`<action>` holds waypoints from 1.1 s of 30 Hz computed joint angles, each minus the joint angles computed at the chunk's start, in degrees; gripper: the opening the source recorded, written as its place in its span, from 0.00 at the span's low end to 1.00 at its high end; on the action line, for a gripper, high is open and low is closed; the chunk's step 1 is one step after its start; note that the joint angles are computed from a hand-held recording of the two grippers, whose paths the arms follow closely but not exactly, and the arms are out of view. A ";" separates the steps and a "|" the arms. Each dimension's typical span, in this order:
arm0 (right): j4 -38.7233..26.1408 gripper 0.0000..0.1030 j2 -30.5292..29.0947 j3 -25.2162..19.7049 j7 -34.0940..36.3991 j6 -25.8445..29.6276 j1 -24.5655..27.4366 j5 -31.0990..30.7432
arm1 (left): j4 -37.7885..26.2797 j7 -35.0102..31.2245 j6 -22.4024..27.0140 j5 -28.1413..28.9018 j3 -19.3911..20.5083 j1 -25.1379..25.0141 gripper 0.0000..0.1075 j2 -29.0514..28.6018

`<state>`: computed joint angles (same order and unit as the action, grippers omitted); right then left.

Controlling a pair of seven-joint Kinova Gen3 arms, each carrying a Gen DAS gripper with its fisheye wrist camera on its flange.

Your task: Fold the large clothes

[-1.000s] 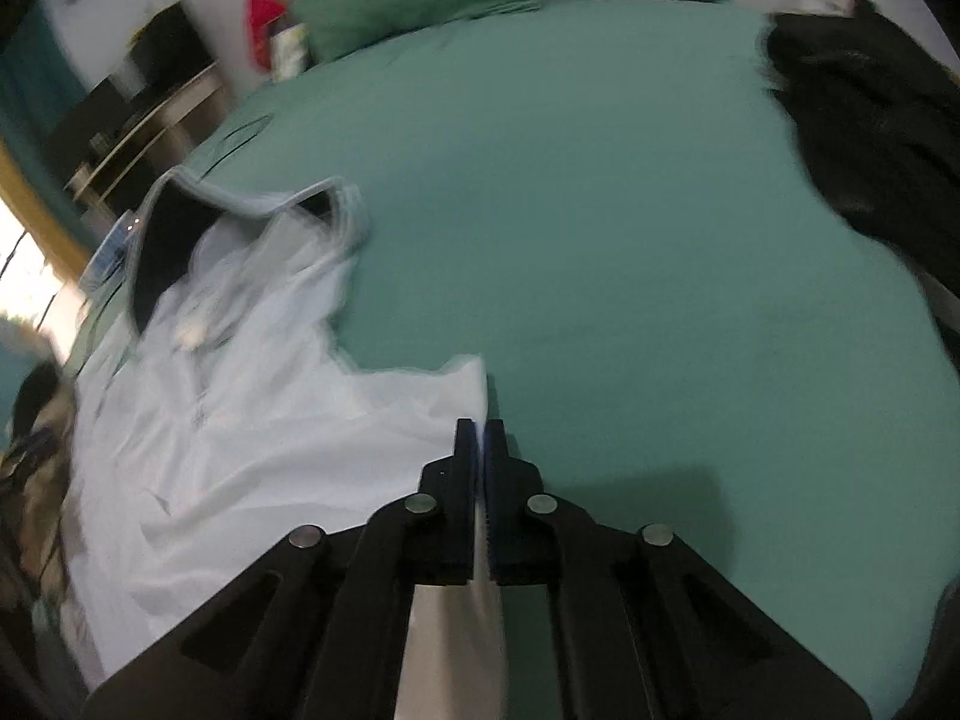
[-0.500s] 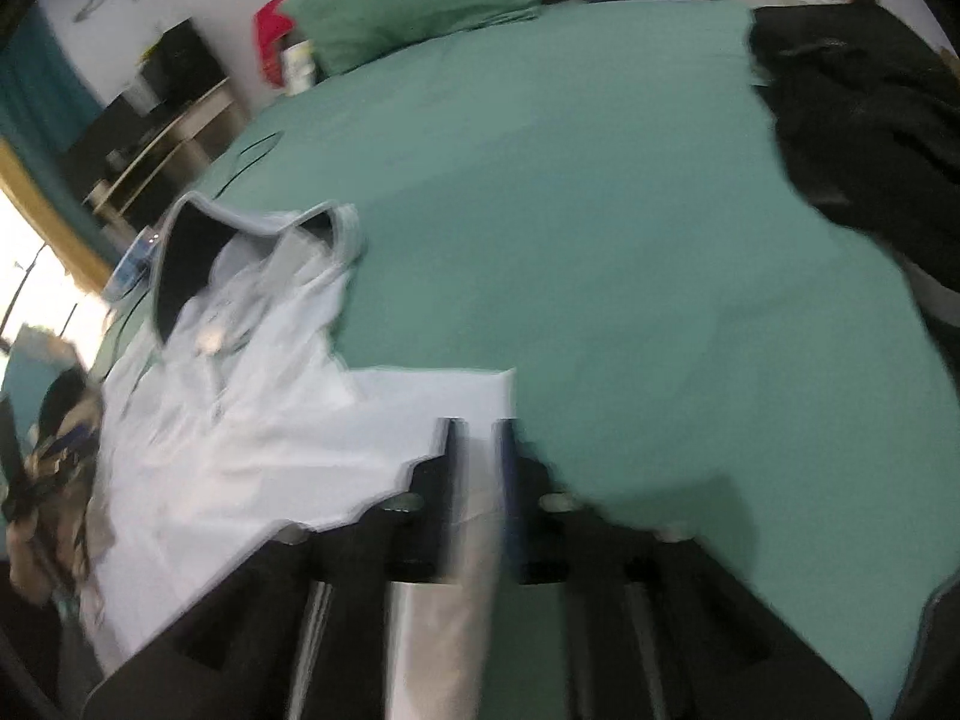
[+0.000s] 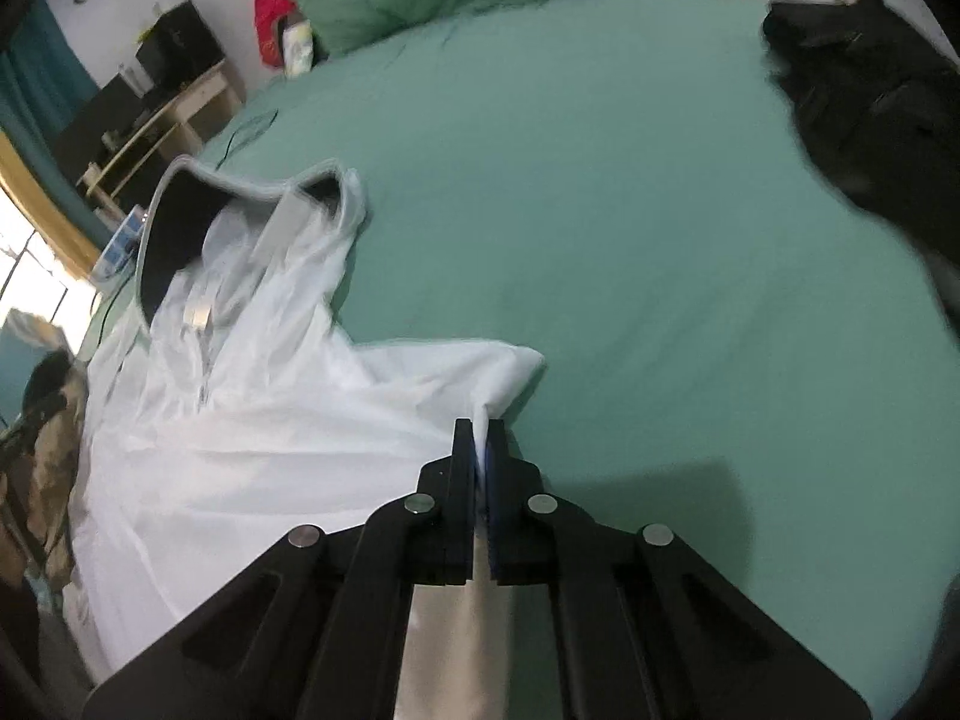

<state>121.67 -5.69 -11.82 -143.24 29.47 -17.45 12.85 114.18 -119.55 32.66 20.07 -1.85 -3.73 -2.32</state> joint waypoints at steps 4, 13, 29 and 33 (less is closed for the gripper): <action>-1.06 0.02 -1.62 -4.22 -5.47 3.91 3.68 8.01 | 1.12 2.66 -2.55 -3.21 -0.76 3.02 0.91 -0.44; -5.08 0.04 5.75 -4.99 -12.72 12.49 -0.70 16.15 | 1.06 6.84 -4.73 -9.25 -3.15 6.36 0.91 -0.91; -33.42 0.65 17.73 -4.77 -18.90 32.78 -18.49 31.35 | -7.85 -7.96 3.81 8.32 -6.84 -6.18 0.91 1.18; -44.04 0.65 25.91 1.88 -10.33 26.07 -25.70 29.53 | -9.20 -14.58 8.17 14.13 -12.71 -4.91 0.91 2.25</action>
